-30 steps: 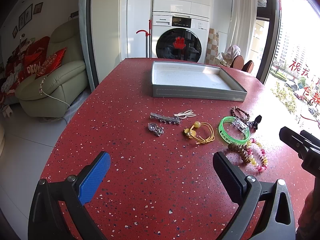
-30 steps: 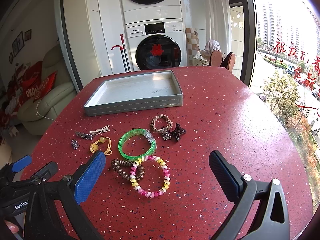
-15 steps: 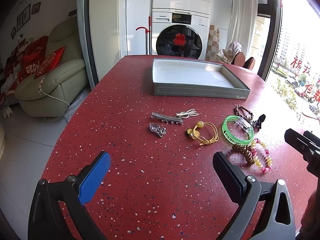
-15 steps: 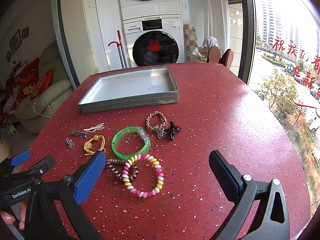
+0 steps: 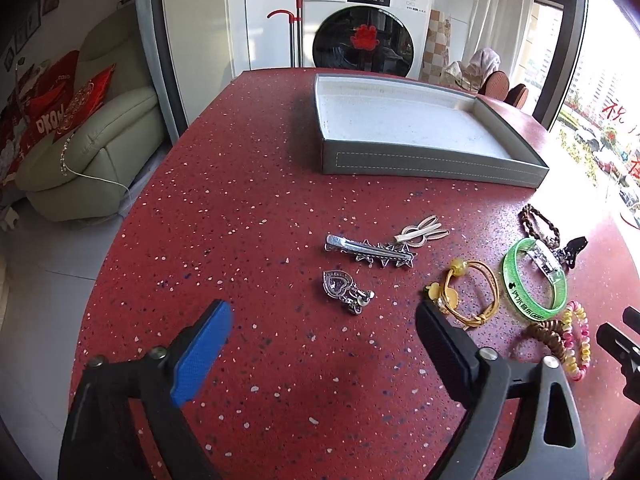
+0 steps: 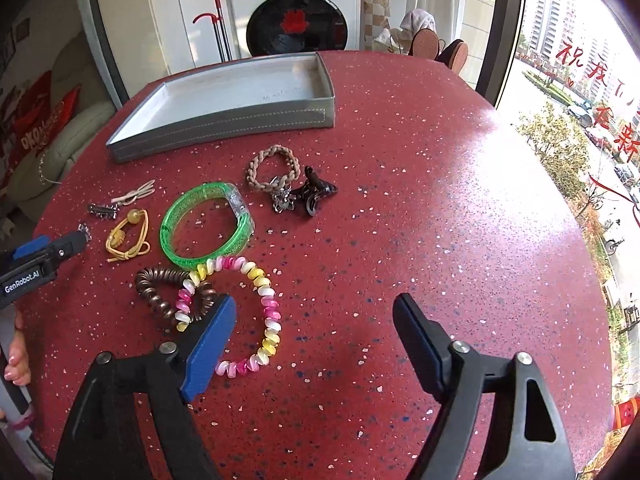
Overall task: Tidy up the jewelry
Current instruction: 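Grasp the silver heart pendant with the left gripper while the right grasps the bead bracelet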
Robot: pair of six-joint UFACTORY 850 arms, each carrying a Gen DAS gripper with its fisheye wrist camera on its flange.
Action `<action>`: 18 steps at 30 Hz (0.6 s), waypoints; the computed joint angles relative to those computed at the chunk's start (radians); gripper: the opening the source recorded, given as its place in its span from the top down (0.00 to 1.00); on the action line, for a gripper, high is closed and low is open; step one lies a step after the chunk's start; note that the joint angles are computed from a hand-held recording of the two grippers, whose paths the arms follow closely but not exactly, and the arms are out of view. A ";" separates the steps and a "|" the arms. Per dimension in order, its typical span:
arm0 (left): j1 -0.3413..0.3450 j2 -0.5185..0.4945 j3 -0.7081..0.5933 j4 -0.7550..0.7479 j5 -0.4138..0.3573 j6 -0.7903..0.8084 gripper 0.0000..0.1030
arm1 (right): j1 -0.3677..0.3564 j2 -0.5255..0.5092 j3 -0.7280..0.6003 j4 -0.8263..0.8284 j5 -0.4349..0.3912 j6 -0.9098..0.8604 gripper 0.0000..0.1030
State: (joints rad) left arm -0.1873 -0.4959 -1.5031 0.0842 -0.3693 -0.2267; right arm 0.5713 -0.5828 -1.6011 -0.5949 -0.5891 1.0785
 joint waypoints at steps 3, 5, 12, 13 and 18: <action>-0.004 -0.033 -0.035 -0.015 -0.029 0.020 0.05 | -0.004 -0.023 -0.023 0.060 -0.004 -0.068 0.31; -0.010 -0.049 -0.053 -0.006 -0.044 0.022 0.10 | -0.002 -0.036 -0.035 0.067 -0.018 -0.085 0.39; -0.018 -0.043 -0.045 0.025 -0.028 0.035 0.49 | 0.014 -0.044 -0.050 0.055 -0.038 -0.110 0.79; -0.019 -0.040 -0.041 0.018 -0.021 0.051 0.58 | 0.015 -0.042 -0.048 0.061 -0.034 -0.117 0.90; 0.000 -0.024 -0.016 -0.151 0.011 0.231 0.69 | 0.014 -0.007 -0.006 0.047 0.009 -0.078 0.90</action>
State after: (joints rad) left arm -0.1874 -0.5197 -1.5190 -0.0670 -0.3583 0.0047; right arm 0.5848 -0.5899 -1.6074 -0.5480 -0.5806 1.0002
